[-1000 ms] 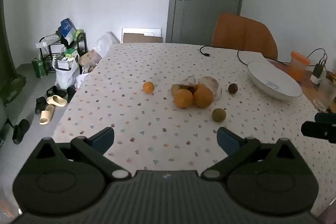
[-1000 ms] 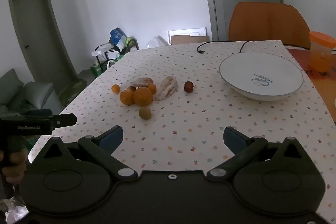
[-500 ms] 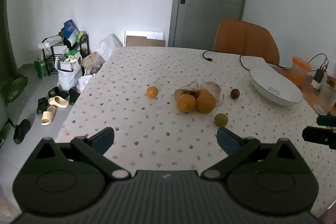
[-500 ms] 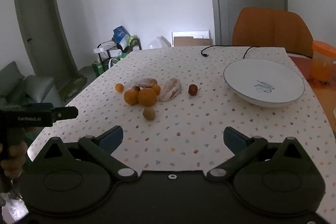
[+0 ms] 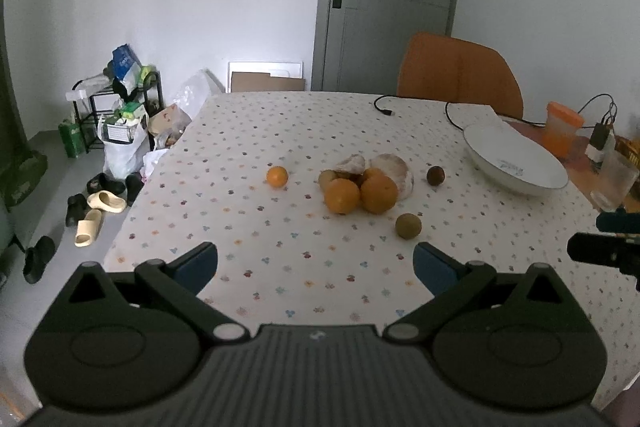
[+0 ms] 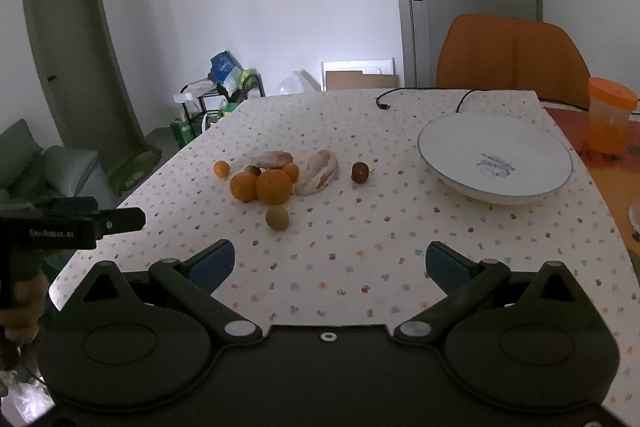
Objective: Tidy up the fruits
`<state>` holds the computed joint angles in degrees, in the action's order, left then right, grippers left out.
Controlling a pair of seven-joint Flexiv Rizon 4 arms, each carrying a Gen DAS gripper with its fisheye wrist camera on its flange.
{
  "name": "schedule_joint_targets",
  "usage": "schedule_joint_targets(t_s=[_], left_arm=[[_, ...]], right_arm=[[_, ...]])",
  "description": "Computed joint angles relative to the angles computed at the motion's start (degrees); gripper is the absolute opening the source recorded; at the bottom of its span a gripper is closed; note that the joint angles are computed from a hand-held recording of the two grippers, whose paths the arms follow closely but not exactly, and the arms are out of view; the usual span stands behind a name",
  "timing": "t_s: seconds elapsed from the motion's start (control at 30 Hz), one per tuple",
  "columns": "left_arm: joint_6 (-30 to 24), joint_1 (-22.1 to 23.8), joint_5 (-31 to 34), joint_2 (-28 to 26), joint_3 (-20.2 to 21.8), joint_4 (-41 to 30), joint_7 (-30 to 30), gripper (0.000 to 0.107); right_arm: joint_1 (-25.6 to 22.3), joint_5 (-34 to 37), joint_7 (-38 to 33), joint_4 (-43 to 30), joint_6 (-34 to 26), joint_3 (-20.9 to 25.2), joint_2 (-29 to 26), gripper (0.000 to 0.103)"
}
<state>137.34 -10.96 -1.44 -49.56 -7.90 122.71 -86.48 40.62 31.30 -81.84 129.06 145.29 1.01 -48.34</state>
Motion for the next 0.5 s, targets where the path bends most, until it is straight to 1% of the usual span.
schedule_joint_targets(t_s=[0.1, 0.5], left_arm=[[-0.17, 0.62, 0.57, -0.03, -0.42, -0.01, -0.57, 0.103], [-0.32, 0.25, 0.63, -0.07, -0.24, -0.11, -0.48, 0.103]], right_arm=[[-0.10, -0.24, -0.09, 0.15, 0.35, 0.11, -0.09, 0.103], [0.40, 0.39, -0.82, 0.03, -0.07, -0.03, 0.09, 0.103]])
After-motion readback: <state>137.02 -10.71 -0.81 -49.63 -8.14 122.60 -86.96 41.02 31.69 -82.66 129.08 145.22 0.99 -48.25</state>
